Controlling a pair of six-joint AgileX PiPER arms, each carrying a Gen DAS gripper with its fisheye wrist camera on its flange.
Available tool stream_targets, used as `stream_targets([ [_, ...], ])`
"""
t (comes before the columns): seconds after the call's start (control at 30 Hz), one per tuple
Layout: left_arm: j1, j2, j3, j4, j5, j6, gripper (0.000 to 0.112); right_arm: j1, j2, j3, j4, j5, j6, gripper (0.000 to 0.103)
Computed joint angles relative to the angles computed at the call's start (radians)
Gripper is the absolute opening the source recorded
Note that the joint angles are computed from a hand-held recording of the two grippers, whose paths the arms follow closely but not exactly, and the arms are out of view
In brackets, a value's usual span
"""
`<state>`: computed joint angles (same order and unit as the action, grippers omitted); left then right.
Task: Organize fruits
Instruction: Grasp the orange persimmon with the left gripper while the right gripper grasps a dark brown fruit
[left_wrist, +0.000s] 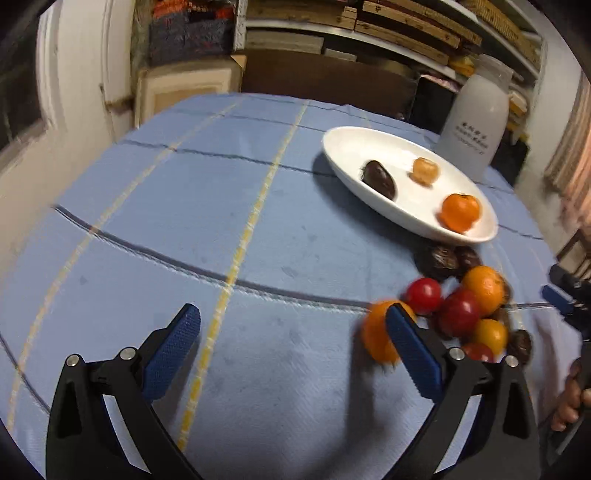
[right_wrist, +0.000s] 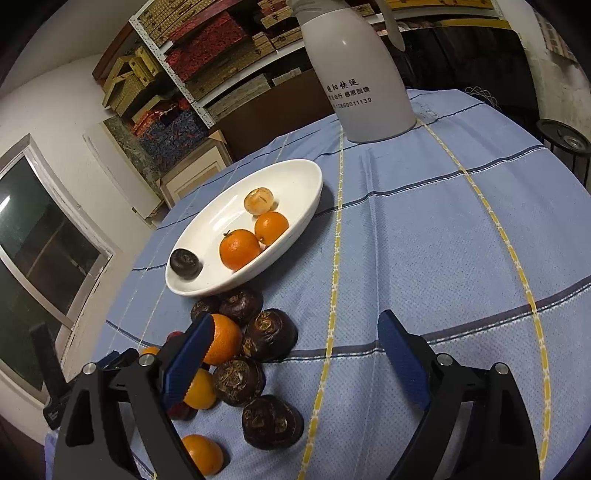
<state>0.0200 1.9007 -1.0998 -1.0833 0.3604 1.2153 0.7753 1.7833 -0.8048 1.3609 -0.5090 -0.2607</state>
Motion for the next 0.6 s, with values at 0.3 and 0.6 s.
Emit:
stream_targets([
  [0.3, -0.145, -0.013, 0.037, 0.177, -0.148, -0.040, 0.098, 0.060, 0.025, -0.039, 0.121, -0.017, -0.190, 0.091],
  [0.6, -0.132, 0.059, -0.066, 0.293, -0.035, -0.143, 0.047, 0.119, 0.058, -0.102, 0.306, -0.035, -0.449, 0.089],
])
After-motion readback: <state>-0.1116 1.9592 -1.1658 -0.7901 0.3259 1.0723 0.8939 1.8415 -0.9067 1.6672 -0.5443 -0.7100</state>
